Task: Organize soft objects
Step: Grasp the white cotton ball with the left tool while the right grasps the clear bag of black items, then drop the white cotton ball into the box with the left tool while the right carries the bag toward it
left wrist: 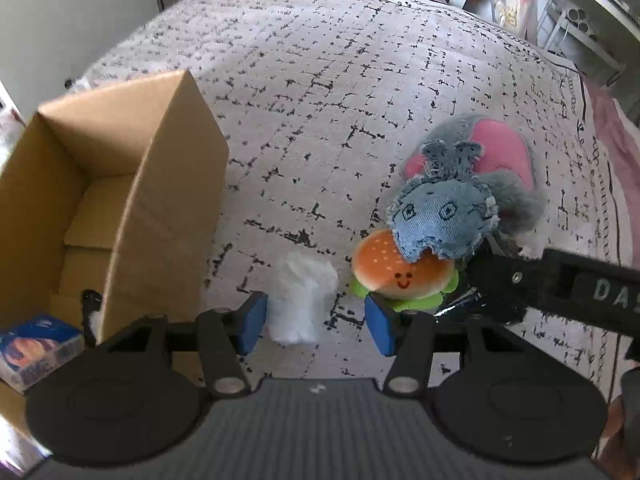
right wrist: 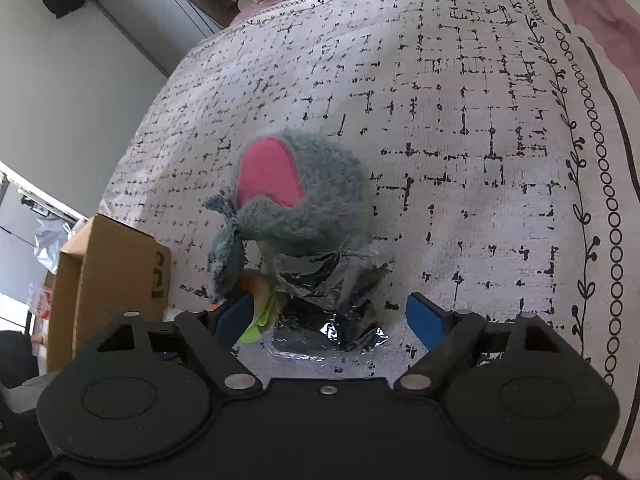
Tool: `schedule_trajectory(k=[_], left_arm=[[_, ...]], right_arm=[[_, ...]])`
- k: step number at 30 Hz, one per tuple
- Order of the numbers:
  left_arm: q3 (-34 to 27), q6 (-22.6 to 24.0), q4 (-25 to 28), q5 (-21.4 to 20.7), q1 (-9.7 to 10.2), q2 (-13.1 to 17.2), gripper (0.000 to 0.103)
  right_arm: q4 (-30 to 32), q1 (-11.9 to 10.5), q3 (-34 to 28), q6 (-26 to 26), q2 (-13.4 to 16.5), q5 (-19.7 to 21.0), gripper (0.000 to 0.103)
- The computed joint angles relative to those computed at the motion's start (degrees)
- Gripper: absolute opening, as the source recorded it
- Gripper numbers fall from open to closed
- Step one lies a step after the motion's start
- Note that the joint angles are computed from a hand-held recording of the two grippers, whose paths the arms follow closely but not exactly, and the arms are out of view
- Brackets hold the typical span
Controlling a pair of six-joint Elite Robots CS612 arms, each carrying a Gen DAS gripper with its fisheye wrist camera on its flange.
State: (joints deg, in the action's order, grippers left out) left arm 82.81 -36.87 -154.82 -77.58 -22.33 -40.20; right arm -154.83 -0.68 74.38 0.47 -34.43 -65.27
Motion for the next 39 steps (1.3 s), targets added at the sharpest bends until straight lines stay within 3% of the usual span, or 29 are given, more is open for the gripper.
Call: schedule_trajectory(k=[1, 2, 4, 9, 23, 39], left_arm=[[-0.3, -0.7, 0.5, -1.1, 0.24, 0.2, 0.039], [-0.4, -1.3, 0.7, -2.2, 0.45, 0.2, 0.035], [0.1, -1.8, -0.3, -1.9, 0.32, 0.0, 0.035], [1.3, -0.7, -3.2, -2.1, -0.11, -0.9, 0.035], [5.8, 0.6, -9.1, -0.7, -0.68, -4.8, 0.035], [10.7, -0.3, -14.5, 0.4, -0.24, -8.5, 0.035]], right_arm=[[0.1, 0.1, 0.0, -0.3, 0.1, -0.4, 0.066], [0.0, 0.1, 0.0, -0.5, 0.1, -0.7, 0.059], [-1.1, 0.1, 0.4, -0.9, 0.1, -0.5, 0.048], [-3.5, 0.1, 1.5, -2.6, -0.4, -0.5, 0.045], [-10.9, -0.6, 6.1, -3.7, -3.0, 5.4, 0.04], [-16.5, -0.1, 9.6, -4.2, -5.3, 6.2, 0.04]])
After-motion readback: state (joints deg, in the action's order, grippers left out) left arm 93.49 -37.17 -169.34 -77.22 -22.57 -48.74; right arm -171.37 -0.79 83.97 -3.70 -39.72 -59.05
